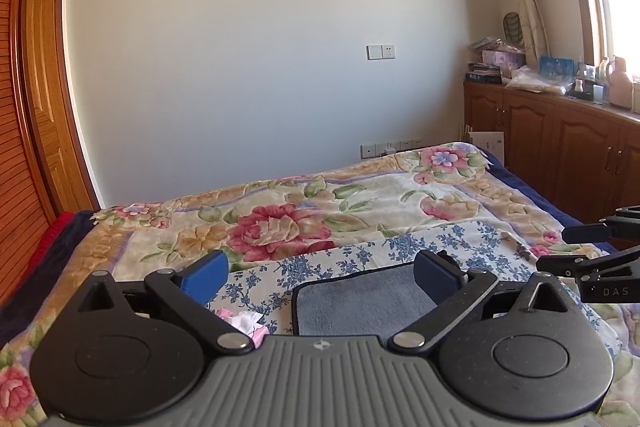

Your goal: Fold towel

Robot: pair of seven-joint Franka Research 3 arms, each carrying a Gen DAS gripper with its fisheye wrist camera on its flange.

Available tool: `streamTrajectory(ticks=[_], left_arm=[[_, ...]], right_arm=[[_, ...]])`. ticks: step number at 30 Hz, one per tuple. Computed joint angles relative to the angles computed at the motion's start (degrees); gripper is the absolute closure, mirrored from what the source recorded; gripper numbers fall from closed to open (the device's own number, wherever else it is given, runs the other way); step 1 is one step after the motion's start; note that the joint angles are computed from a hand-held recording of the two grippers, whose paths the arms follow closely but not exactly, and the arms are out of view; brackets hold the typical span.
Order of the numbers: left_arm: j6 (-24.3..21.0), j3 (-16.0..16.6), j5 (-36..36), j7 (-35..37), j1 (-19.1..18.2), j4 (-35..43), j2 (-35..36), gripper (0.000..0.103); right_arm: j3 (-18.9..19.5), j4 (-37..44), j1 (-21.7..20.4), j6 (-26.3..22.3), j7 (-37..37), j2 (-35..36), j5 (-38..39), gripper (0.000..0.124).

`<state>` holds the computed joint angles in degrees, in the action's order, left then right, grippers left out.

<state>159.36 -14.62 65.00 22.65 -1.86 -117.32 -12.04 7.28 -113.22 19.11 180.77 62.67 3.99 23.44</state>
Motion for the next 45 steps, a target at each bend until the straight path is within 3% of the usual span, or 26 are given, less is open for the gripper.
streamTrajectory(ticks=[8,13,17,19,23,26,31,45], left_arm=[[-1.1,-0.85,-2.24,0.94,-0.2,-3.46,-4.35,0.0],[-1.66,-1.75,-3.96,1.63,0.28,-5.68,-7.05,0.0],[-2.15,-2.36,-5.52,2.48,0.49,-7.0,-8.75,0.0],[-2.31,-2.53,-6.64,3.25,0.45,-7.83,-9.71,0.0],[-2.12,-3.66,-6.99,1.93,1.22,-9.68,-11.79,0.0],[-2.52,-4.38,-7.67,1.66,1.44,-10.72,-13.04,0.0],[-3.33,-5.99,-7.84,0.15,1.85,-12.86,-15.59,0.0],[-2.34,-7.84,-8.33,-3.4,1.59,-19.05,-20.54,0.0]], right_arm=[[-1.22,-4.32,0.56,1.48,4.57,-3.62,-3.15,0.062],[-1.62,-6.97,1.72,3.32,1.92,-5.94,0.82,0.039],[-2.67,-8.56,3.52,4.24,-0.79,-7.47,4.46,0.031],[-2.57,-9.46,3.46,4.85,0.08,-8.16,3.79,0.021],[-5.03,-10.73,6.44,5.12,-2.07,-9.65,6.41,0.021],[-1.65,-12.31,2.53,5.44,1.78,-10.91,2.53,0.021],[-6.99,-14.72,8.48,6.87,1.74,-13.01,3.12,0.021],[-10.54,-20.04,13.12,8.41,5.11,-16.82,-0.47,0.021]])
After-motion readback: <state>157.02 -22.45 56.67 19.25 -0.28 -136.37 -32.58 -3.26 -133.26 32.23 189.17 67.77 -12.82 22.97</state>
